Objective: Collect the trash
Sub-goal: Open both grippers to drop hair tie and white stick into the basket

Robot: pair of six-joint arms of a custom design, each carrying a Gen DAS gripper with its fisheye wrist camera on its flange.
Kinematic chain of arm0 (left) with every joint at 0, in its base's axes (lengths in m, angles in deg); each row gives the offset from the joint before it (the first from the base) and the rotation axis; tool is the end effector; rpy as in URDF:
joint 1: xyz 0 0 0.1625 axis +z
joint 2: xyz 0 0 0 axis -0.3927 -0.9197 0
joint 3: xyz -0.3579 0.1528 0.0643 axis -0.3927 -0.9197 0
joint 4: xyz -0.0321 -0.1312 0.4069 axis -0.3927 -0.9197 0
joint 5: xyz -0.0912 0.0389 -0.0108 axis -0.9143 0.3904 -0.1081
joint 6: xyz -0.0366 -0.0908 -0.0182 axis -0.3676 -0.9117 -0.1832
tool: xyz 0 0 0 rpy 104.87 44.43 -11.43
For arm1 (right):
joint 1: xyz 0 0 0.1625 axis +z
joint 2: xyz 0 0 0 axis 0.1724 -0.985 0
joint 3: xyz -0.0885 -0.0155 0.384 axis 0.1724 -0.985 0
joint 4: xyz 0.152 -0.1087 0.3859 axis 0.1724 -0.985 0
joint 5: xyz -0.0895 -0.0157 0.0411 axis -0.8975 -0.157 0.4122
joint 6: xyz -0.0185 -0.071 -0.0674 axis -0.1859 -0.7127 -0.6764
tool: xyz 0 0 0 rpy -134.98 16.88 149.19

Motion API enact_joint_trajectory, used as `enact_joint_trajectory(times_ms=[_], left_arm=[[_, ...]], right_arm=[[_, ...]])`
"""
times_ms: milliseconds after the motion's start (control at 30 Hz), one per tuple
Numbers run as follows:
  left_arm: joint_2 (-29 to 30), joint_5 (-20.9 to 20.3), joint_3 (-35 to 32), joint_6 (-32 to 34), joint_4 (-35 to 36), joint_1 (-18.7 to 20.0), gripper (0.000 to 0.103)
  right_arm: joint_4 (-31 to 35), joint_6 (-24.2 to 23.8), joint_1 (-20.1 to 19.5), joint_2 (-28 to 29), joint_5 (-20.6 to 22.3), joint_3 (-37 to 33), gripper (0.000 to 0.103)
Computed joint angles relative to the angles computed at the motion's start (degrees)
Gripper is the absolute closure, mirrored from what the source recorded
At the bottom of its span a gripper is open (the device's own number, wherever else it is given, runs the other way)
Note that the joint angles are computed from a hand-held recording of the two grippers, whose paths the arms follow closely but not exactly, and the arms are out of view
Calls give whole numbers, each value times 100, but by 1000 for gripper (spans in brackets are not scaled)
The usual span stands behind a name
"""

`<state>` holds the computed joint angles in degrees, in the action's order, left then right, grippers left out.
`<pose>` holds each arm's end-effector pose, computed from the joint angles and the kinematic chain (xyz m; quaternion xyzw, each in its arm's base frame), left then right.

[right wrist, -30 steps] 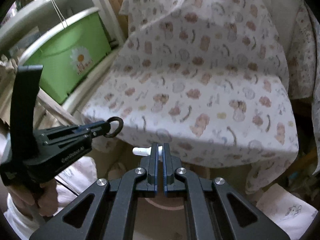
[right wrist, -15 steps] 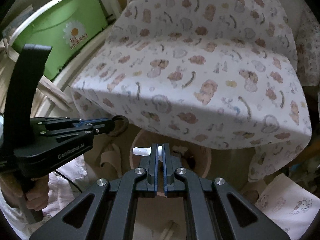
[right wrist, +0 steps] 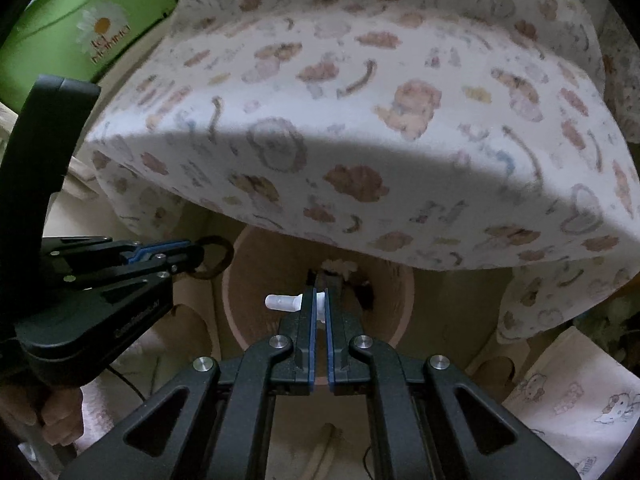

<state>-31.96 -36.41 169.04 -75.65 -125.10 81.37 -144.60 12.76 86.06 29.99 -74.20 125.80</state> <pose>-0.1769 -0.6682 0.0397 0.0128 0.9206 -0.0841 0.3812 0.1491 -0.6517 0.0925 0.1836 -0.9373 0.0757 0.2864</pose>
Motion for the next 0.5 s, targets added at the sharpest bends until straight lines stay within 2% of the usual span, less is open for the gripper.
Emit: enact_joint_trajectory(times_ms=[200, 300, 367, 400, 500], left_arm=[[91, 82, -107, -54, 100, 97, 98], [52, 73, -68, -43, 95, 105, 98], [37, 50, -59, -68, 122, 98, 92], [33, 68, -67, -73, 149, 107, 84], [37, 112, -102, -91, 236, 88, 81]], right_arm=[[413, 212, -78, 210, -110, -232, 98], [417, 238, -82, 263, -151, -273, 98], [428, 247, -86, 282, -153, -291, 98], [447, 278, -90, 282, -137, -298, 98], [680, 426, -127, 263, -13, -361, 98]])
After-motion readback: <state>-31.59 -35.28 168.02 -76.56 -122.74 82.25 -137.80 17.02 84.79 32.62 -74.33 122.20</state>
